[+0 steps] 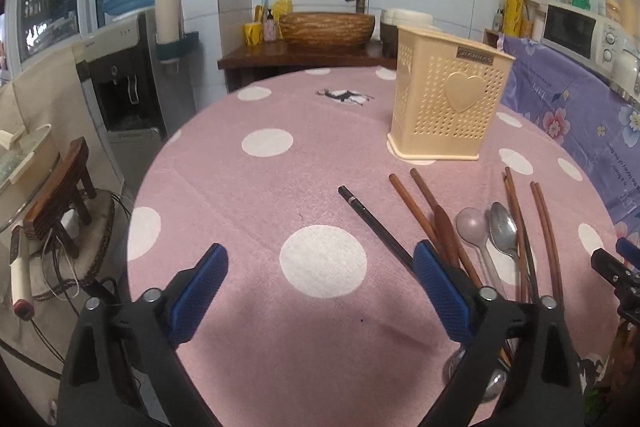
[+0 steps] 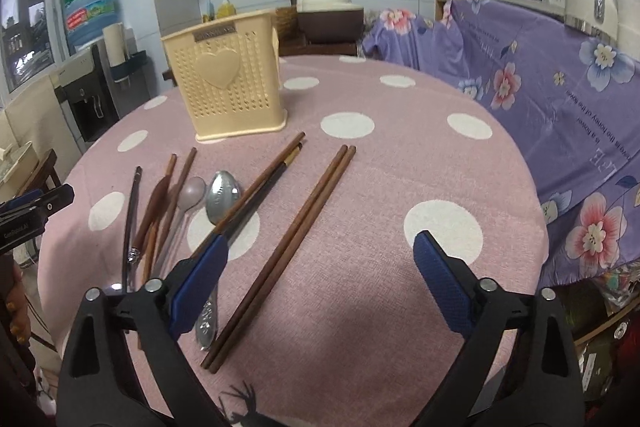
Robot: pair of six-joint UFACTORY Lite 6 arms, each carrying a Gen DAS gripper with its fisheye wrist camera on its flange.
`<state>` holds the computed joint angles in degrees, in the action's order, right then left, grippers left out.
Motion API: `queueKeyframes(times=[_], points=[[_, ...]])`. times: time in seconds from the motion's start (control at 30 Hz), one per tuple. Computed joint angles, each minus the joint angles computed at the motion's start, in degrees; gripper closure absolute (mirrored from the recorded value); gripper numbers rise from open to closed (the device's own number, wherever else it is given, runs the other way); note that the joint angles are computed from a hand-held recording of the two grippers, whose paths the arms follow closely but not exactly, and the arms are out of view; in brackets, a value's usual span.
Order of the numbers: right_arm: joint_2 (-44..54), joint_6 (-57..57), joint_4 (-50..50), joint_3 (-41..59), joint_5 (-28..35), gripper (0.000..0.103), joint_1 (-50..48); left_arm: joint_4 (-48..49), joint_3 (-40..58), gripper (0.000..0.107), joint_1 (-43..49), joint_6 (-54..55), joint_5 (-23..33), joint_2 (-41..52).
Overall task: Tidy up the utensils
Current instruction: 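Grasp a black chopstick with the left tool while the right tool grasps a brown chopstick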
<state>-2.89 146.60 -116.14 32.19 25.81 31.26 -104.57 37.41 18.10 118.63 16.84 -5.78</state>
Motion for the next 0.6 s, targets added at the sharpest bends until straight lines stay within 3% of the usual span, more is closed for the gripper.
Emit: queueKeyframes(times=[0.2, 0.4, 0.6], points=[[5.42, 3.45, -4.00, 5.43, -6.09, 0.029, -4.93, 20.81, 9.23, 0.040, -2.38, -22.46, 0.01, 8.83], [9.65, 13.76, -16.84, 11.25, -12.85, 0.047, -7.51, 41.46, 17.66, 0.060, -4.69, -44.70, 2.15, 16.27], [11.16, 3.03, -6.44, 14.26, -9.69, 0.047, -4.04, 57.83, 28.21, 0.071, -6.06, -65.07, 7.83, 25.03]])
